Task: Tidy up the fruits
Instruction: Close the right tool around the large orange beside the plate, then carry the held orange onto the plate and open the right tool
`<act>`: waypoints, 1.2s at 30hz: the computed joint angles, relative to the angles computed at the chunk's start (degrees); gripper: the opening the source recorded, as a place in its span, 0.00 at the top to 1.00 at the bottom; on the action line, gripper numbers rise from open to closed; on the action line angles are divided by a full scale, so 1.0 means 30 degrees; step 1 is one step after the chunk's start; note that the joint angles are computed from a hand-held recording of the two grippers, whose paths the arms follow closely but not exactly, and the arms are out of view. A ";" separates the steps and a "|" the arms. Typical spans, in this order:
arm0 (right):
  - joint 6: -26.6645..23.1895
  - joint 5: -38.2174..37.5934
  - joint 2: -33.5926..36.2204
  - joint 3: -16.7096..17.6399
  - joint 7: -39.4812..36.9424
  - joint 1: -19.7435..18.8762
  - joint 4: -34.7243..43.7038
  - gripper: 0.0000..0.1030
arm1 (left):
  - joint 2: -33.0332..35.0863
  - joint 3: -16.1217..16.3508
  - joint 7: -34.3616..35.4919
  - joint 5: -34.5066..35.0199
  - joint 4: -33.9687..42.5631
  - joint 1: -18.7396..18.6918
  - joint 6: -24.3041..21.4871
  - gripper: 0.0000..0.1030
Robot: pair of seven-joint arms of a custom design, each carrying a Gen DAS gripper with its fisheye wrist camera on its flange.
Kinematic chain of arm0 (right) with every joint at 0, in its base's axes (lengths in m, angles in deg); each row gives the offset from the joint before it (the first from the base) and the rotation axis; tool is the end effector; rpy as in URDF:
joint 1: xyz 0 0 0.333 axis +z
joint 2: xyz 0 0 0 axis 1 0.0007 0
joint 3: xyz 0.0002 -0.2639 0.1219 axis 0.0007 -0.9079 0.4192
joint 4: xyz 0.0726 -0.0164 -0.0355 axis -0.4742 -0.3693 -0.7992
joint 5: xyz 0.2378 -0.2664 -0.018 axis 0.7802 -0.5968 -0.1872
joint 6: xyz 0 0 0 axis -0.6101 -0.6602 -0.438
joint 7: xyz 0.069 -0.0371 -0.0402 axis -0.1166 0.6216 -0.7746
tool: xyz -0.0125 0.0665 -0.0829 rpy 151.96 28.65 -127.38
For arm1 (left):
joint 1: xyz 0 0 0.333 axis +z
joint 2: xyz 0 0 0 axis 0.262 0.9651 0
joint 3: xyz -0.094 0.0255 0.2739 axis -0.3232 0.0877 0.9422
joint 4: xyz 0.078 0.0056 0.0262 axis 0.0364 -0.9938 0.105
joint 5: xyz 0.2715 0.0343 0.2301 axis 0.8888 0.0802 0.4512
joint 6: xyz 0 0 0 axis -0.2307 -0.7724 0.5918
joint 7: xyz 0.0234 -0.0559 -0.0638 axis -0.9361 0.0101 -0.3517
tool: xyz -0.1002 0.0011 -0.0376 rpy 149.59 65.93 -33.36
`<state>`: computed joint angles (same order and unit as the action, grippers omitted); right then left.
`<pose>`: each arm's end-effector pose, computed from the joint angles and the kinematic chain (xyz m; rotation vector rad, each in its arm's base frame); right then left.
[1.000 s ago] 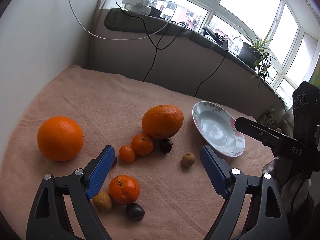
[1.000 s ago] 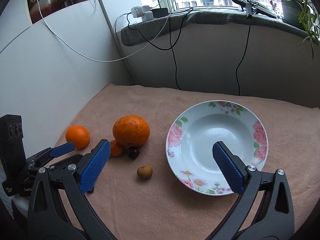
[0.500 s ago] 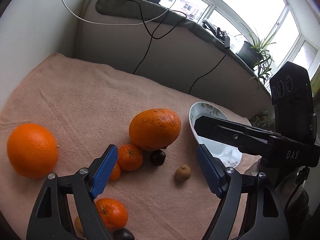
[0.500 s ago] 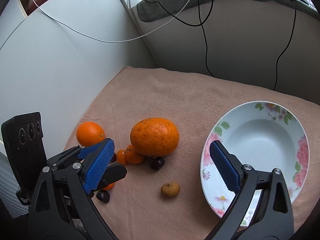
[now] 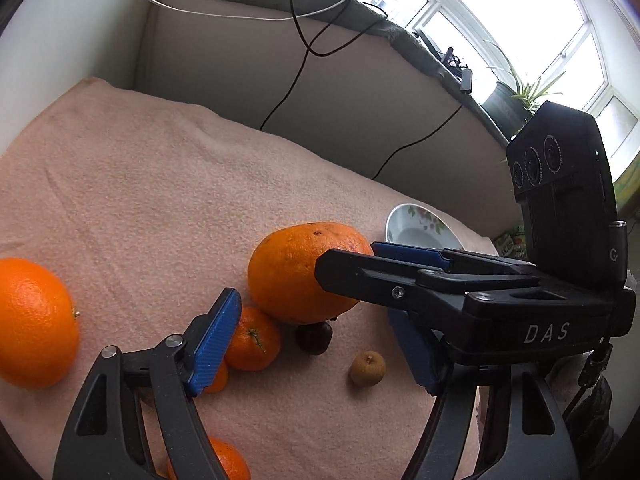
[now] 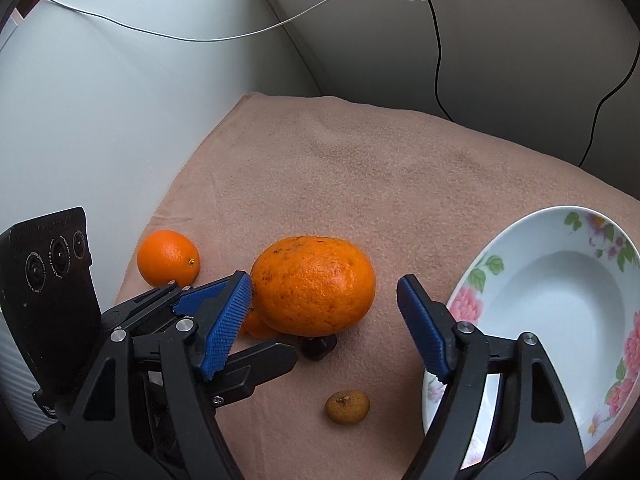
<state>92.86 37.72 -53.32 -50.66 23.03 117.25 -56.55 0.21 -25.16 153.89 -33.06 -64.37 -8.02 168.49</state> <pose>0.4715 0.3542 0.3963 -1.9656 1.6142 -0.0625 0.3888 -0.1763 0.4299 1.8422 -2.1613 1.2432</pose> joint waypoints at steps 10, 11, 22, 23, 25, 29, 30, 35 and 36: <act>-0.0861 0.3070 0.0968 0.0886 -0.2542 -0.0810 0.1091 0.24 | 0.0985 -0.0123 0.0049 0.0064 0.0879 0.0429 -0.0616 0.29; -0.0876 0.3197 0.1052 0.0897 -0.2634 -0.0794 0.1174 0.24 | 0.1085 -0.0168 0.0032 0.0134 0.0959 0.0483 -0.0634 0.31; -0.0341 0.3782 0.0839 0.0853 -0.2602 -0.0642 0.0757 0.27 | 0.1104 -0.0303 -0.0144 0.0573 0.1016 0.0704 -0.0407 0.36; -0.0328 0.3952 0.0753 0.0902 -0.2671 -0.0706 0.0679 0.27 | 0.1129 -0.0325 -0.0203 0.0605 0.1051 0.0684 -0.0355 0.36; -0.0241 0.4451 0.0398 0.1034 -0.3050 -0.0892 0.0308 0.27 | 0.1080 -0.0357 -0.0328 0.0725 0.1055 0.0655 -0.0256 0.36; 0.0052 0.5093 -0.0134 0.1079 -0.3492 -0.0930 -0.0208 0.27 | 0.0783 -0.0460 -0.0669 0.1101 0.0948 0.0498 0.0085 0.36; 0.0146 0.5338 -0.0281 0.1108 -0.3634 -0.0943 -0.0341 0.27 | 0.0678 -0.0464 -0.0768 0.1217 0.0909 0.0432 0.0201 0.36; 0.0503 0.6194 -0.1468 0.0993 -0.4129 -0.0760 -0.1282 0.27 | 0.0106 -0.0440 -0.1217 0.1771 0.0724 -0.0126 0.0812 0.36; 0.0557 0.6248 -0.1752 0.0916 -0.4123 -0.0673 -0.1500 0.27 | -0.0016 -0.0385 -0.1252 0.1838 0.0687 -0.0280 0.0884 0.36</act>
<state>94.53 56.46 -58.57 -47.92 10.67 115.23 -61.05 0.16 -26.31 150.13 -27.55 -62.31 -8.86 171.14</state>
